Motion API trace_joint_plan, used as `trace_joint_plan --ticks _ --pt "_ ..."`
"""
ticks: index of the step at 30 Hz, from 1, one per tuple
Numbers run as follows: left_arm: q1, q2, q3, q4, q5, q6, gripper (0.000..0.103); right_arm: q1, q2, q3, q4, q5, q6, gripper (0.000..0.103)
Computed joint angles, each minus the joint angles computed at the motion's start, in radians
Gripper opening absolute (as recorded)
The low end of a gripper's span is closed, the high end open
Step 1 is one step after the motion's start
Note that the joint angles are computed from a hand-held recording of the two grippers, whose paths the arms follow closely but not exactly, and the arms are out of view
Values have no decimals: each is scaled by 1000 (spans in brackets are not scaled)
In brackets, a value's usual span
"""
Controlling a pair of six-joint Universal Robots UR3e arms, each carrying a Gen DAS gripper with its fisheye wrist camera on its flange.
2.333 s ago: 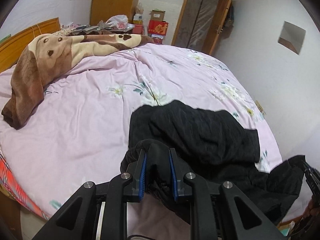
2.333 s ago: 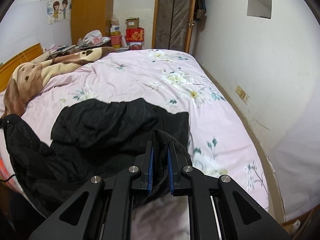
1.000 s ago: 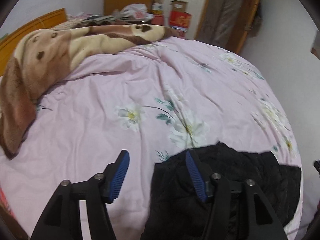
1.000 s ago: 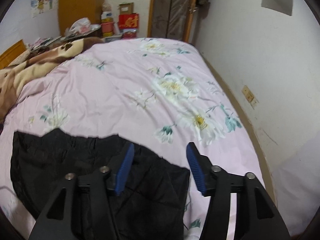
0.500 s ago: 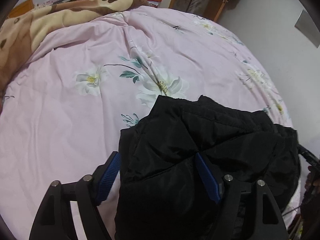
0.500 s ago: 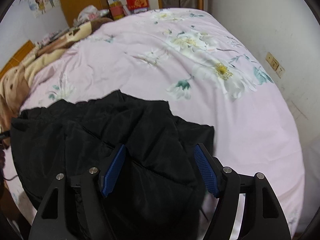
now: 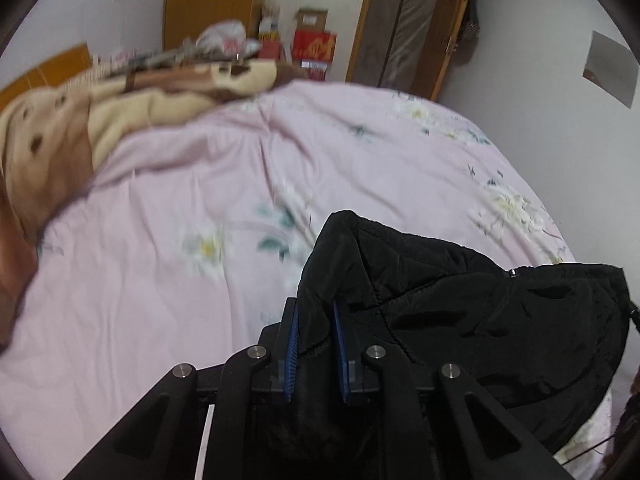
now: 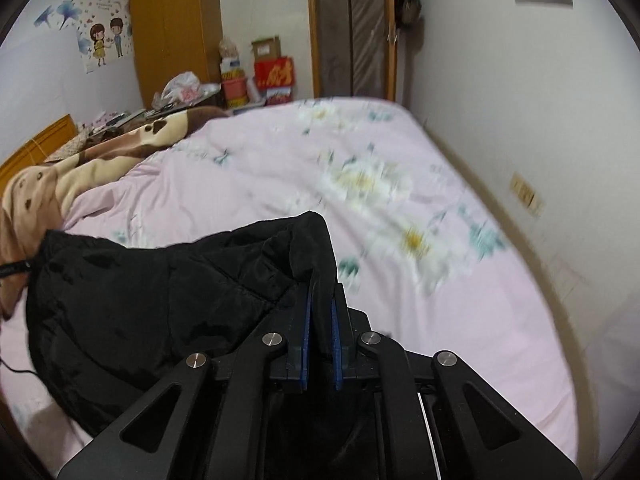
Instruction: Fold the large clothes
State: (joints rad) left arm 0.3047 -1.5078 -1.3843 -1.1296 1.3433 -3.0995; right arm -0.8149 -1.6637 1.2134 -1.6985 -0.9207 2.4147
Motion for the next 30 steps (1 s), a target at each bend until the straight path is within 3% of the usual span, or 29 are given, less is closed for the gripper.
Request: trace_joint_plan --ticks 4,7,12,20,22,24,25,27,28,30 --pt "-65 -161 96 -30 96 -31 16 107 99 -11 -127 -119 101 8" --pt "-113 -273 104 -32 180 -61 17 260 204 21 -238 -348 142 8" --pt "-188 -367 89 35 287 -37 18 401 344 12 -257 -591 156 9" --pt "-206 -375 119 12 319 -82 20 494 433 -94 -213 -773 118 15" --pt "-181 -331 115 -9 282 -104 24 471 377 -72 -249 -750 151 26" --pt "-148 -264 105 -37 234 -111 31 417 312 -85 -214 -633 185 61" --pt "-132 -218 90 -45 213 -108 32 392 285 -99 -184 -586 193 68" --pt "-114 -122 32 -20 194 -126 36 373 206 -80 -197 -555 222 70" --pt "-113 -81 12 -18 194 -143 43 366 171 -63 -221 -531 227 70" --pt "-120 49 -81 19 174 -184 50 323 49 6 -227 -426 227 70"
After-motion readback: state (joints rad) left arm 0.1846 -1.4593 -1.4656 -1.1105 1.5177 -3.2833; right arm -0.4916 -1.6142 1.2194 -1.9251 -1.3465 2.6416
